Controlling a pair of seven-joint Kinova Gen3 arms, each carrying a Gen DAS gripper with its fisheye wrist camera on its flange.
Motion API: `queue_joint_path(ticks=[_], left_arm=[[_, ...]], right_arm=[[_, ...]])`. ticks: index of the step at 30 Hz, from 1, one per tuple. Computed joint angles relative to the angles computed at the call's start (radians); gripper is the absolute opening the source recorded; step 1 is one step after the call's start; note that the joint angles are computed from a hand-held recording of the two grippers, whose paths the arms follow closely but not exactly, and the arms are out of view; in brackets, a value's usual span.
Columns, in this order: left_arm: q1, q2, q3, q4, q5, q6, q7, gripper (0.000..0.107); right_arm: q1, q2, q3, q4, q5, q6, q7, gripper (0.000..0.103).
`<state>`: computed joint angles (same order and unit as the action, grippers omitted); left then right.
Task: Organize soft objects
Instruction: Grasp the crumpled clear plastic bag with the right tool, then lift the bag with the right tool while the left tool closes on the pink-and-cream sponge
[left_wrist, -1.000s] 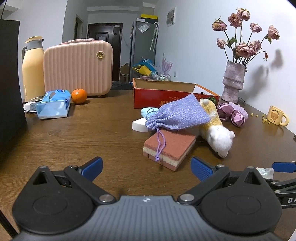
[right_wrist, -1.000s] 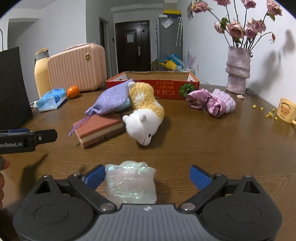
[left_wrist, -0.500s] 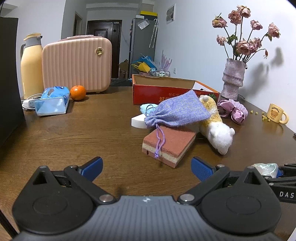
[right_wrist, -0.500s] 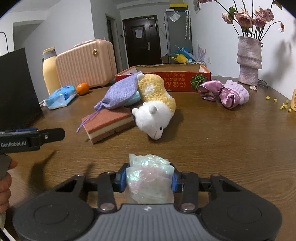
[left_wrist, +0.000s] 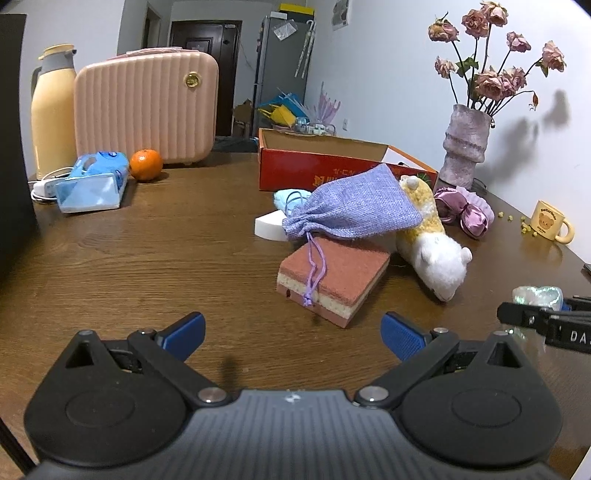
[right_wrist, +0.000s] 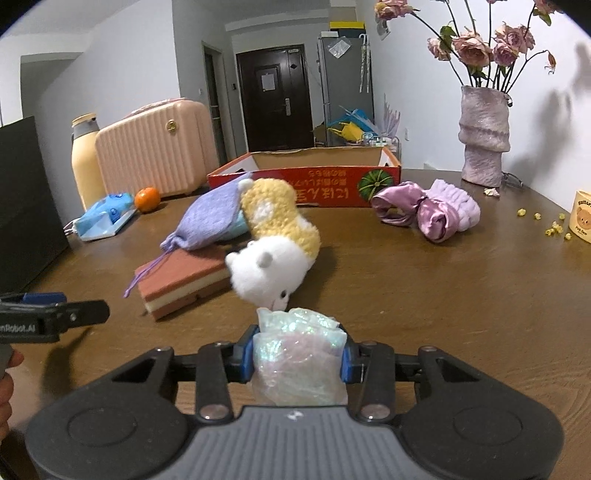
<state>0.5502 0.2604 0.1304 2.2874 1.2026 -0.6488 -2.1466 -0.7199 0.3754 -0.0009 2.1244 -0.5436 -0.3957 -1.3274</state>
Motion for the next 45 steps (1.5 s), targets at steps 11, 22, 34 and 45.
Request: queue_joint_path(ticks=[11, 22, 34, 45], left_arm=[[-0.021, 0.047, -0.022, -0.089, 0.018, 0.066, -0.162, 0.103], [-0.032, 0.121, -0.052, -0.170, -0.008, 0.063, -0.227, 0.103], [-0.056, 0.164, -0.113, -0.223, -0.154, 0.174, -0.210, 0.103], [-0.030, 0.193, -0.211, -0.280, -0.194, 0.306, -0.219, 0.103]], right_arm=[[0.043, 0.015, 0.021, -0.046, 0.014, 0.002, -0.002, 0.040], [0.097, 0.082, 0.013, -0.144, 0.060, -0.011, -0.056, 0.041], [0.156, 0.140, -0.028, -0.159, 0.177, -0.048, -0.215, 0.041], [0.139, 0.147, -0.005, -0.168, 0.182, -0.033, -0.224, 0.041]])
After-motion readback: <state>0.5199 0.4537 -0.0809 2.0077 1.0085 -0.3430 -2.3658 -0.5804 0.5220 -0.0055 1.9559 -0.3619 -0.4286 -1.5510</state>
